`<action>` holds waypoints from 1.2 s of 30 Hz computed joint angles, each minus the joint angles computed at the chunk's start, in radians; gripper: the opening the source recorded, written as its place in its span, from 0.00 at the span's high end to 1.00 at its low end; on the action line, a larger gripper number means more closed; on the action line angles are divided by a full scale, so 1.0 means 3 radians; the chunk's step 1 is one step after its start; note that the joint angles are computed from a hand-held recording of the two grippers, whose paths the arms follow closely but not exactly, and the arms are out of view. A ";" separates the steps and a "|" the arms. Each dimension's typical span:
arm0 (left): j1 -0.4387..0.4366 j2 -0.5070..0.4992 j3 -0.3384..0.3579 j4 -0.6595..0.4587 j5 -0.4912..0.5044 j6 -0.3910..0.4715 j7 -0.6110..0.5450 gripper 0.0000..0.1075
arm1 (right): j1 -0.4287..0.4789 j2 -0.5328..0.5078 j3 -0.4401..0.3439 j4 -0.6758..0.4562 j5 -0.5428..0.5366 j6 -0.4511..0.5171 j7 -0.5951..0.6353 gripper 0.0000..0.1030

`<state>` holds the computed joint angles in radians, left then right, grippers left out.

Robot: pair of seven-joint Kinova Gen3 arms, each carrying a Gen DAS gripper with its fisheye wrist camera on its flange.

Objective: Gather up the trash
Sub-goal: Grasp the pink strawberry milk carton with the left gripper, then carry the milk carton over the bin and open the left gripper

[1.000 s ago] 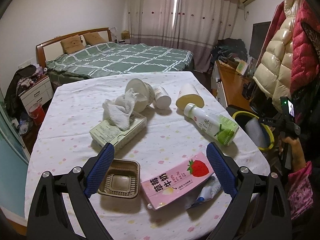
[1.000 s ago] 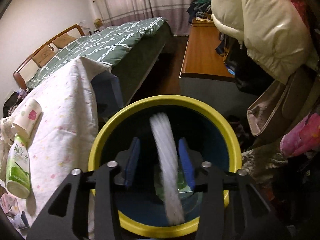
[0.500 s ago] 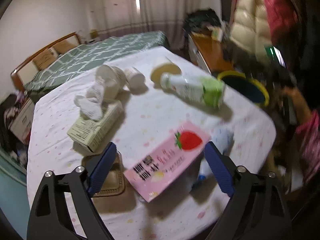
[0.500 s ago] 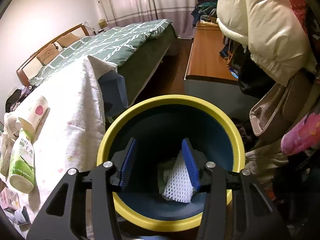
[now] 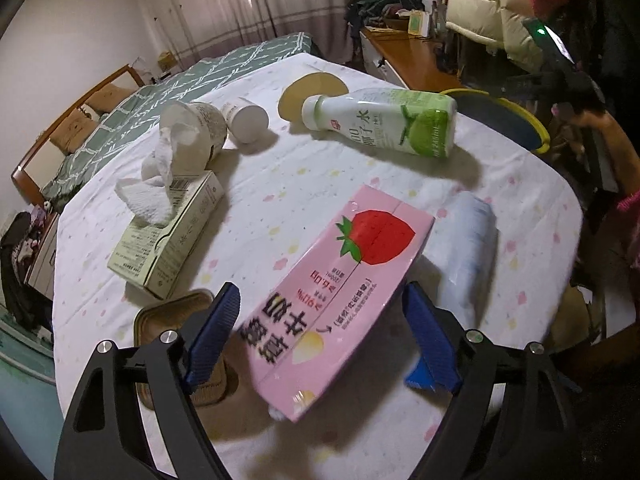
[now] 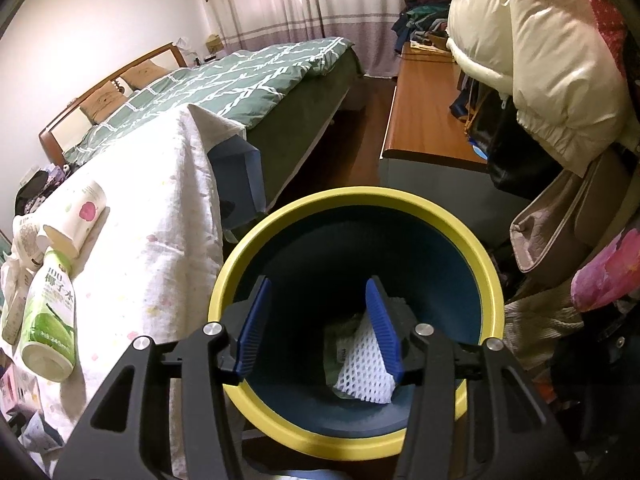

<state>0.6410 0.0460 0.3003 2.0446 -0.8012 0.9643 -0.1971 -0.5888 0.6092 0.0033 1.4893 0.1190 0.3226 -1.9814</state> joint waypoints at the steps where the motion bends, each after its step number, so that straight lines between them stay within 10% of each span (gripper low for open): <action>1: -0.0020 0.0012 -0.0018 -0.0012 0.0000 -0.0013 -0.0003 0.23 | 0.0005 0.0003 -0.0009 -0.0003 -0.0001 0.0005 0.0005 0.54; 13: -0.0450 0.0148 -0.0328 -0.0131 0.0379 -0.0591 -0.0455 0.24 | 0.0069 0.0019 -0.0084 -0.0005 -0.0047 0.0015 0.0089 0.54; 17: -0.0525 0.0130 -0.0357 -0.0139 0.0638 -0.0701 -0.0751 0.40 | 0.0157 0.0027 -0.0174 0.0004 -0.0109 -0.0006 0.0162 0.54; 36: -0.0415 -0.0004 -0.0275 -0.0476 0.0389 -0.0406 -0.0658 0.52 | 0.0474 -0.0124 -0.0465 0.0277 -0.0435 -0.0301 0.0558 0.54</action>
<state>0.5165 0.0449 0.2178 1.9017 -0.6845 0.8425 -0.3944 -0.4467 0.5721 -0.1364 1.5725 -0.0115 0.2323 -1.8141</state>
